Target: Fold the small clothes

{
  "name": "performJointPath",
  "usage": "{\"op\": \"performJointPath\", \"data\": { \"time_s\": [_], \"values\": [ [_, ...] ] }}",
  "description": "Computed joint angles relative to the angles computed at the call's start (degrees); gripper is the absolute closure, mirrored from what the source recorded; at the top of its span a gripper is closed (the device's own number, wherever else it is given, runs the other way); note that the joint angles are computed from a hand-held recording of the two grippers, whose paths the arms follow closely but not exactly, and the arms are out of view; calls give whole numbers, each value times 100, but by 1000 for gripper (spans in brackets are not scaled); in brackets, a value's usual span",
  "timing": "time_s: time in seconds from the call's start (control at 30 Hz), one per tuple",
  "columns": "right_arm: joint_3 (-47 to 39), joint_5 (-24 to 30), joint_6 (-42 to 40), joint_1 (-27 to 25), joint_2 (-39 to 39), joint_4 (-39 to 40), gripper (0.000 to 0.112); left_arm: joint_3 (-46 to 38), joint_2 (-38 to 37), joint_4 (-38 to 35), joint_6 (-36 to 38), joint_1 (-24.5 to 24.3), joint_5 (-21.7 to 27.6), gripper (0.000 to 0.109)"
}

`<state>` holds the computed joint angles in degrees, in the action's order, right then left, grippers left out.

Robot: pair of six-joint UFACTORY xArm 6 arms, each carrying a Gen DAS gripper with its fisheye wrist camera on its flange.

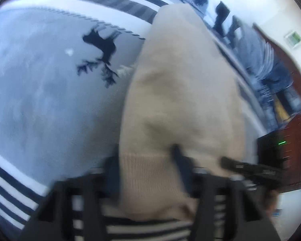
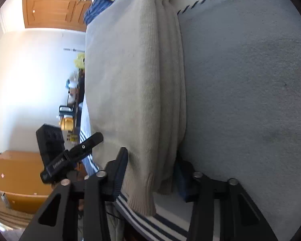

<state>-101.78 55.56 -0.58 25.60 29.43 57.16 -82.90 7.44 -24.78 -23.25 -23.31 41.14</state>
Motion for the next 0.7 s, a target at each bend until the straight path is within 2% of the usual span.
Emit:
{"op": "performJointPath", "data": {
  "time_s": [0.07, 0.2, 0.27, 0.37, 0.4, 0.53, 0.6, 0.63, 0.7],
  "values": [
    [390, -353, 94, 98, -207, 191, 89, 378, -310, -574, 179, 113, -132, 97],
    [752, -816, 324, 287, -633, 23, 95, 1322, -1226, -1843, 830, 286, -272, 99],
    [1014, -1067, 436, 484, -989, -76, 96, 1890, -1819, -2031, 817, 284, -182, 99],
    [1863, -1582, 575, 892, -1784, -157, 96, 2723, -2634, -1907, 700, 155, -37, 99],
    [2397, -1894, 640, 1122, -2178, -140, 96, 2972, -2849, -1860, 653, 100, 6, 99],
    [4002, -2868, 477, 1780, -3060, 760, 96, 3754, -3475, -1269, 259, -198, 64, 99],
    [4191, -2799, 646, 1804, -3075, 1091, 95, 3765, -3554, -1067, 195, -249, -50, 99],
    [4107, -2819, 762, 1824, -3049, 905, 96, 3749, -3605, -933, 190, -276, -122, 99],
    [3940, -2850, 1221, 1883, -3110, -84, 96, 3730, -3688, -280, 6, -382, -188, 99]
  ]
}}
